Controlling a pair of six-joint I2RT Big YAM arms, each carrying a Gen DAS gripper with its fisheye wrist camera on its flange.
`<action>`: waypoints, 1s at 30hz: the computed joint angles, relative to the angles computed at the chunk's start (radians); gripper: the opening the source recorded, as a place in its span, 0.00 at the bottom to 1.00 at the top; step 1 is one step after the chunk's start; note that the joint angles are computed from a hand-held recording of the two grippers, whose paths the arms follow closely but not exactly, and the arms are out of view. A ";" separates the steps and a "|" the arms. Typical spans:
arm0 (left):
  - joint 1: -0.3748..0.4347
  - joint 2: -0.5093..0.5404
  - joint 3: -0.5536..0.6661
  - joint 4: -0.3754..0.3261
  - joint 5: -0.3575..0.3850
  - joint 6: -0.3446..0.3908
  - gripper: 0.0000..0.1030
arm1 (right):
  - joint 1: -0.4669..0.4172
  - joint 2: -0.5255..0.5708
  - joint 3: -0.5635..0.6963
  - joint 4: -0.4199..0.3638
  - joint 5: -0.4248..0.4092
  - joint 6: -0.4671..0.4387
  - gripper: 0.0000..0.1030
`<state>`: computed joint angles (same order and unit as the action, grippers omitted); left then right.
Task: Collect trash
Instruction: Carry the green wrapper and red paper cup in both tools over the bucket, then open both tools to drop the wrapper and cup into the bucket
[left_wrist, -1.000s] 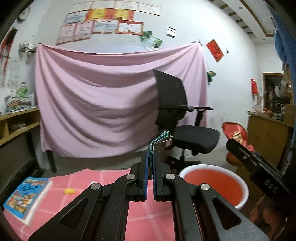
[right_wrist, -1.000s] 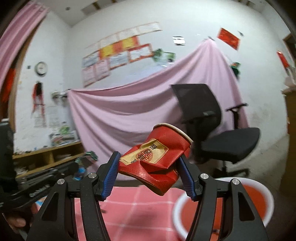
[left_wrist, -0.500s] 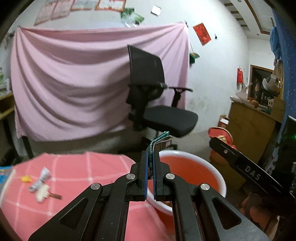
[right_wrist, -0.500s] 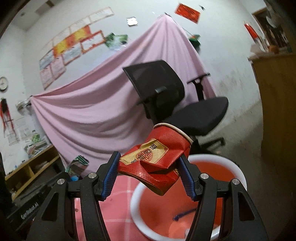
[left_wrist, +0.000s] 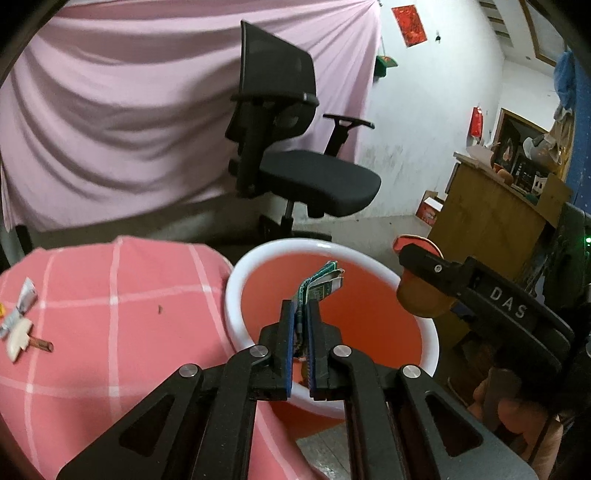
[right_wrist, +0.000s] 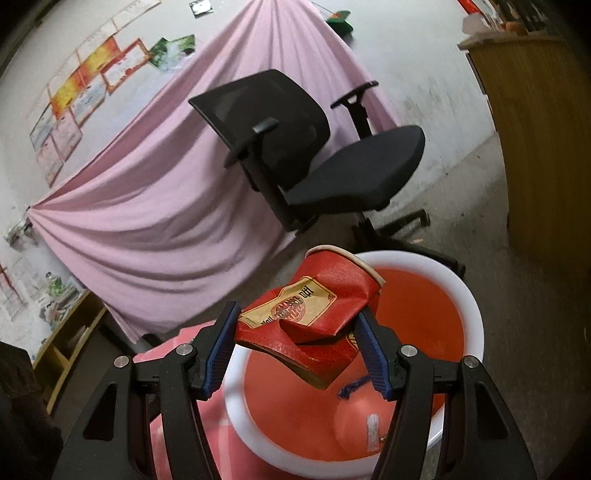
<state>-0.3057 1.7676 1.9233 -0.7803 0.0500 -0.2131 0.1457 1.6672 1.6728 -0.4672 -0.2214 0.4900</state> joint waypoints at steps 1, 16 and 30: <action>0.002 0.009 0.012 -0.020 0.007 -0.004 0.08 | 0.000 0.002 0.003 -0.007 -0.001 0.000 0.63; 0.021 -0.003 -0.011 -0.025 -0.013 -0.027 0.12 | 0.006 0.010 0.017 -0.028 0.002 -0.014 0.67; 0.093 -0.136 -0.128 0.058 -0.075 -0.034 0.12 | 0.064 -0.014 0.013 0.052 0.049 -0.068 0.70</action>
